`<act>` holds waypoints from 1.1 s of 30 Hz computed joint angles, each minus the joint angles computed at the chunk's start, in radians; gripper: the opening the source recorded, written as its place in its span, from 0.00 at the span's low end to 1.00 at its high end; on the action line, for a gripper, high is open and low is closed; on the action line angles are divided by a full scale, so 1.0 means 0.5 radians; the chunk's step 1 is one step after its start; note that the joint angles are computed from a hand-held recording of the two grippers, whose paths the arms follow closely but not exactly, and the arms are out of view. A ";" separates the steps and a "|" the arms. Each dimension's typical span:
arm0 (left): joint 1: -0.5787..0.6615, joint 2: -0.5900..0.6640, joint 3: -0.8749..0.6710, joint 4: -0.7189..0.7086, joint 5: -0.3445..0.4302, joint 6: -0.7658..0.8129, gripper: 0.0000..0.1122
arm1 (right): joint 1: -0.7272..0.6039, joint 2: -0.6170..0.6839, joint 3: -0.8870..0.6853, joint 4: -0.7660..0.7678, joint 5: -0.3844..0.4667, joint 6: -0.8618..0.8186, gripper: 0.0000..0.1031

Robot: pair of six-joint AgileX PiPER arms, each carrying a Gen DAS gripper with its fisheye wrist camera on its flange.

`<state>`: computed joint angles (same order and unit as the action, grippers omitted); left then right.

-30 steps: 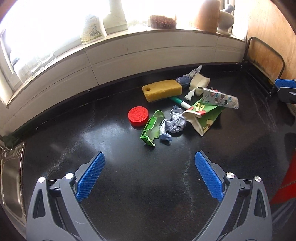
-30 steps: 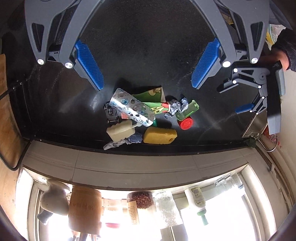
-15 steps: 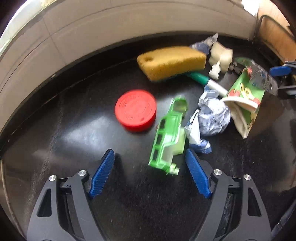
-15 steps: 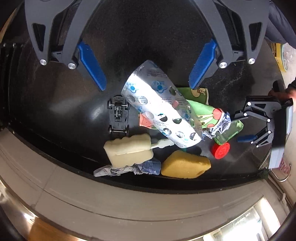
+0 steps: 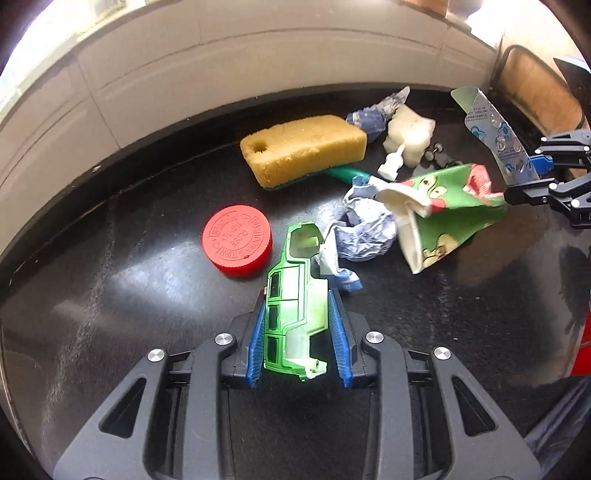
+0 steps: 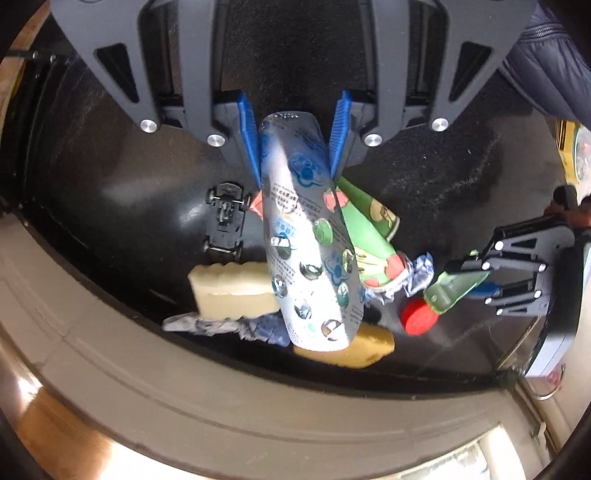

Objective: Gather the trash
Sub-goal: 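Grasp the green toy car shell with the left gripper while the right grasps the silver pouch, then carry the car shell and silver pouch to the trash bin and release both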

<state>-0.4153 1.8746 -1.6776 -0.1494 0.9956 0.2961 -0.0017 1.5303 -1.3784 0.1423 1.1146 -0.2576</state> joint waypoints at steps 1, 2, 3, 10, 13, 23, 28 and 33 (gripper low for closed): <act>-0.005 -0.043 0.014 0.011 0.016 -0.040 0.28 | 0.000 -0.031 0.003 0.004 0.007 0.032 0.33; -0.007 -0.083 0.037 0.019 0.018 -0.066 0.28 | 0.008 -0.063 -0.001 0.016 0.011 0.077 0.33; -0.014 -0.115 0.051 0.030 0.023 -0.095 0.28 | 0.001 -0.103 0.003 0.045 0.016 0.115 0.33; -0.087 -0.370 0.182 0.102 0.068 -0.306 0.28 | 0.066 -0.328 0.035 0.000 0.069 0.330 0.33; -0.142 -0.414 0.212 0.148 0.068 -0.366 0.28 | 0.101 -0.404 0.084 -0.034 0.067 0.387 0.33; -0.219 -0.628 0.363 0.289 0.022 -0.585 0.28 | 0.303 -0.481 0.064 -0.122 0.100 0.485 0.33; -0.122 -0.892 0.520 0.418 0.044 -0.815 0.28 | 0.655 -0.337 -0.143 -0.135 0.106 0.567 0.33; 0.123 -1.252 0.730 0.567 0.178 -0.987 0.28 | 1.127 -0.030 -0.499 -0.097 0.104 0.631 0.34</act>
